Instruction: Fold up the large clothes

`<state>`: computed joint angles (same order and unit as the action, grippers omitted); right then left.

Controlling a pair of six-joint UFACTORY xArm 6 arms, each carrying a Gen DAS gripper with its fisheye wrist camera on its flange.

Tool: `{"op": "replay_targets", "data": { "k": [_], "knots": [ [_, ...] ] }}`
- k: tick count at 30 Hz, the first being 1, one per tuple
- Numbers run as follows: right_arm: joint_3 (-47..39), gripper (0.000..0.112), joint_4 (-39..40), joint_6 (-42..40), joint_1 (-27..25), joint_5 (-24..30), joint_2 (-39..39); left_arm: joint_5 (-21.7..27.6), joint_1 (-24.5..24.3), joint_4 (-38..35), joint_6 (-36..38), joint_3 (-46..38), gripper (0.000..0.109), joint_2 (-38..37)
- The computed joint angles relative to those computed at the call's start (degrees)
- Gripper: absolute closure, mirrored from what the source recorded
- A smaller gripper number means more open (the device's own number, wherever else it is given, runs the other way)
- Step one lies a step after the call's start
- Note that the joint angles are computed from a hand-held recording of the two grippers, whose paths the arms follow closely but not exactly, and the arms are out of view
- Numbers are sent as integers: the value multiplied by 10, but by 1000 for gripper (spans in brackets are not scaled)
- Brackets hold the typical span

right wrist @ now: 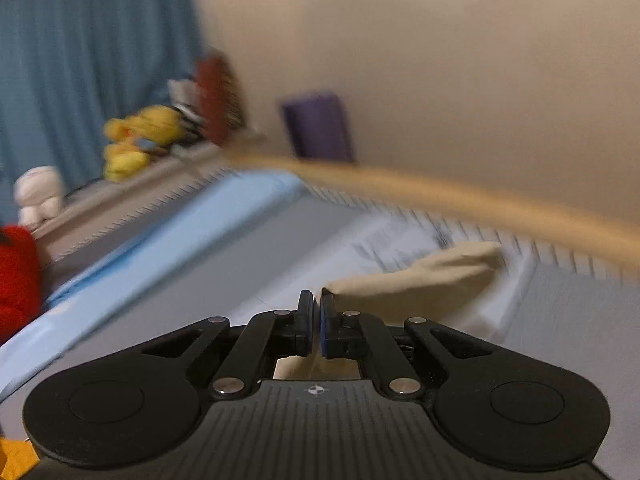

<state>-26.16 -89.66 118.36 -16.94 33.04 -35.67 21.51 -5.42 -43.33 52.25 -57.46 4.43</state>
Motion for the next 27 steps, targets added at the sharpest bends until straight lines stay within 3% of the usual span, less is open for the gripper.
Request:
{"op": "replay_targets", "data": {
  "k": [3,6,10,13,15,19,25,27],
  "knots": [
    [-77,110,-17,-41,155,71,26,14,30,-8,-12,-19,46,3],
    [-169,110,-72,-52,294,74,93,31,63,-10,-29,-44,46,12],
    [-322,106,-98,-18,392,-88,233,55,100,-15,-50,-80,46,27],
    [-401,90,-22,-44,424,-208,323,70,122,-17,-64,-99,46,34],
    [-412,87,44,-94,447,-226,344,78,133,-15,-73,-109,46,39],
    [-366,87,58,-59,480,-165,297,85,139,-10,-87,-121,46,48],
    [-241,85,132,39,546,73,170,71,128,5,-111,-113,49,61],
    [-193,84,162,90,551,117,143,61,121,-1,-108,-110,53,68]
  ]
}}
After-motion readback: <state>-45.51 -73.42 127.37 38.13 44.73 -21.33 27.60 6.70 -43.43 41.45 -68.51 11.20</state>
